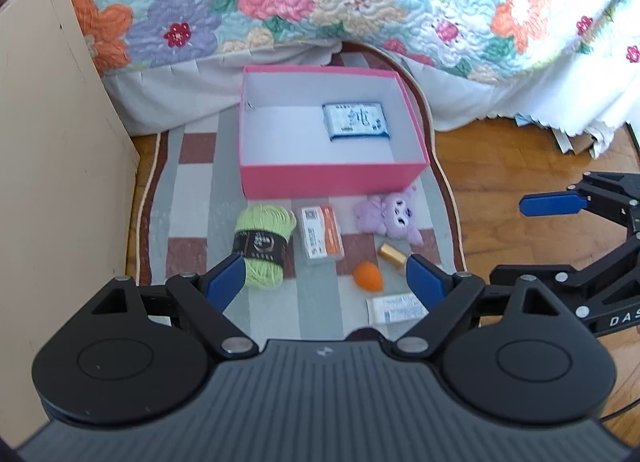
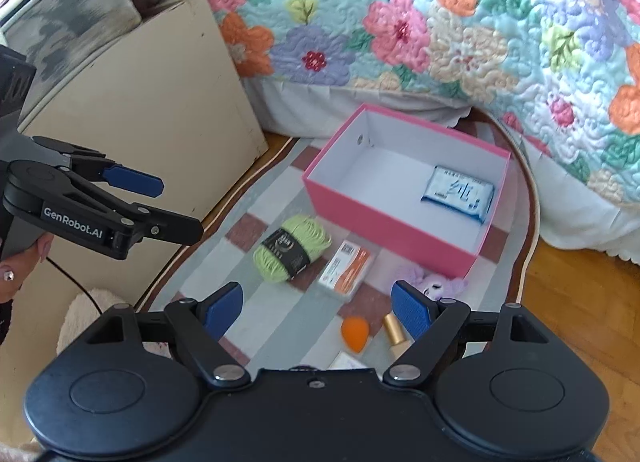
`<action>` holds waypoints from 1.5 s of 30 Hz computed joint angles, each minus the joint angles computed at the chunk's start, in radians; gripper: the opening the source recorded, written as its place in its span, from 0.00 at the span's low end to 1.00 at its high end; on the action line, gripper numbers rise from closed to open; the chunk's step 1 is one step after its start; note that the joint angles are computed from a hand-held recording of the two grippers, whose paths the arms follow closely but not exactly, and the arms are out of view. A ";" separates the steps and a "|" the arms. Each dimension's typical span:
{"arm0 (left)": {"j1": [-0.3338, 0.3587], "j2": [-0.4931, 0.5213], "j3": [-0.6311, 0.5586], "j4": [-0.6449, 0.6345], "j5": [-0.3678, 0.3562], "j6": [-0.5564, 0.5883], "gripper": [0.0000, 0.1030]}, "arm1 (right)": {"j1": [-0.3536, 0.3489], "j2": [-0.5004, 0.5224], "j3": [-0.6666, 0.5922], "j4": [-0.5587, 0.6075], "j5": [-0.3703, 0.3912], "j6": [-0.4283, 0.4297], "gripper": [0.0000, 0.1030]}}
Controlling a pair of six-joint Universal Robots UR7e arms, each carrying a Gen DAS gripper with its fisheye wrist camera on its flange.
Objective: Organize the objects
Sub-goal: 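Withdraw the left tool and move it over the green yarn skein, then close the left tool on the green yarn skein's black label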
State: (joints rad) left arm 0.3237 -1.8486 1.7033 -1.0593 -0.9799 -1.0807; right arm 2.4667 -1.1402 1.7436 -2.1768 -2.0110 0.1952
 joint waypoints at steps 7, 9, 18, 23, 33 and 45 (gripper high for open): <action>-0.019 -0.040 0.046 0.012 -0.028 -0.024 0.85 | 0.011 -0.008 0.041 0.000 0.052 0.010 0.82; -0.011 -0.051 0.061 -0.002 -0.034 -0.014 0.85 | 0.011 -0.003 0.051 -0.011 0.066 0.005 0.82; 0.080 -0.104 0.139 -0.098 -0.014 0.061 0.85 | -0.008 0.054 0.089 -0.144 0.148 -0.081 0.82; 0.160 -0.122 0.193 -0.172 0.033 0.136 0.85 | -0.037 0.112 0.107 -0.248 0.185 -0.129 0.82; 0.422 -0.117 0.302 -0.441 0.053 0.370 0.85 | -0.102 0.264 0.115 -0.417 0.194 -0.182 0.82; 0.671 -0.011 0.372 -0.747 -0.008 0.584 0.84 | -0.194 0.421 0.093 -0.530 0.208 -0.120 0.82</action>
